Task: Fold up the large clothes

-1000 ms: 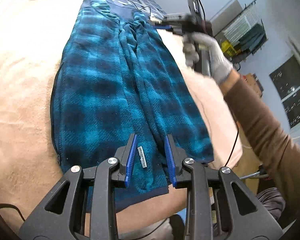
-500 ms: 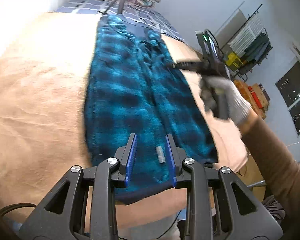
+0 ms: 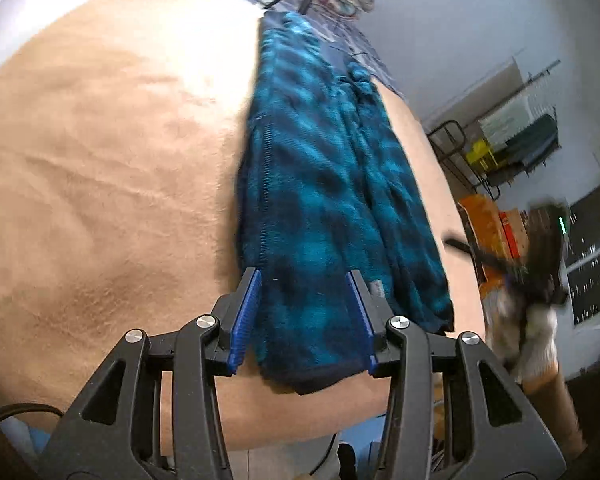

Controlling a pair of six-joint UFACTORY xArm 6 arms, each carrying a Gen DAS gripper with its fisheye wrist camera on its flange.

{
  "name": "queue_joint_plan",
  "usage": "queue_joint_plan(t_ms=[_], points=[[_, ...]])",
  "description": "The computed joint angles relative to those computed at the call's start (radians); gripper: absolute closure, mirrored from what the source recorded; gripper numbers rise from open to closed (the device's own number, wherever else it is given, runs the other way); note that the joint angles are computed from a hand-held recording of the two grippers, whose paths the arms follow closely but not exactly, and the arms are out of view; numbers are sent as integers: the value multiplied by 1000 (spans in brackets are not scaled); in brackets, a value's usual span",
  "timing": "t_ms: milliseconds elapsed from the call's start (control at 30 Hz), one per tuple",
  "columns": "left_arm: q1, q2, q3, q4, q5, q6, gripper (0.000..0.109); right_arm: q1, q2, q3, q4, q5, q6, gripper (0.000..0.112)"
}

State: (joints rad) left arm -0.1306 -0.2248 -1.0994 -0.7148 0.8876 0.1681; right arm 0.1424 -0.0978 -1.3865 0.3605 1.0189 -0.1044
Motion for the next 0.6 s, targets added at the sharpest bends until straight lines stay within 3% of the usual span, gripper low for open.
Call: queue_joint_plan(t_ms=[133, 267, 400, 467, 533, 600], points=[[-9, 22, 0, 27, 9, -29, 65, 46, -160, 206, -85, 12, 25, 89], [-15, 31, 11, 45, 13, -52, 64, 92, -308, 410, -160, -52, 110, 88], [-5, 45, 23, 10, 60, -42, 64, 83, -411, 459, -143, -27, 92, 88], [7, 50, 35, -51, 90, -31, 64, 45, -443, 461, -95, -27, 60, 77], [16, 50, 50, -108, 113, -17, 64, -5, -458, 468, -51, -48, 29, 47], [17, 50, 64, -145, 122, -11, 64, -64, -448, 468, 34, -43, -21, 45]])
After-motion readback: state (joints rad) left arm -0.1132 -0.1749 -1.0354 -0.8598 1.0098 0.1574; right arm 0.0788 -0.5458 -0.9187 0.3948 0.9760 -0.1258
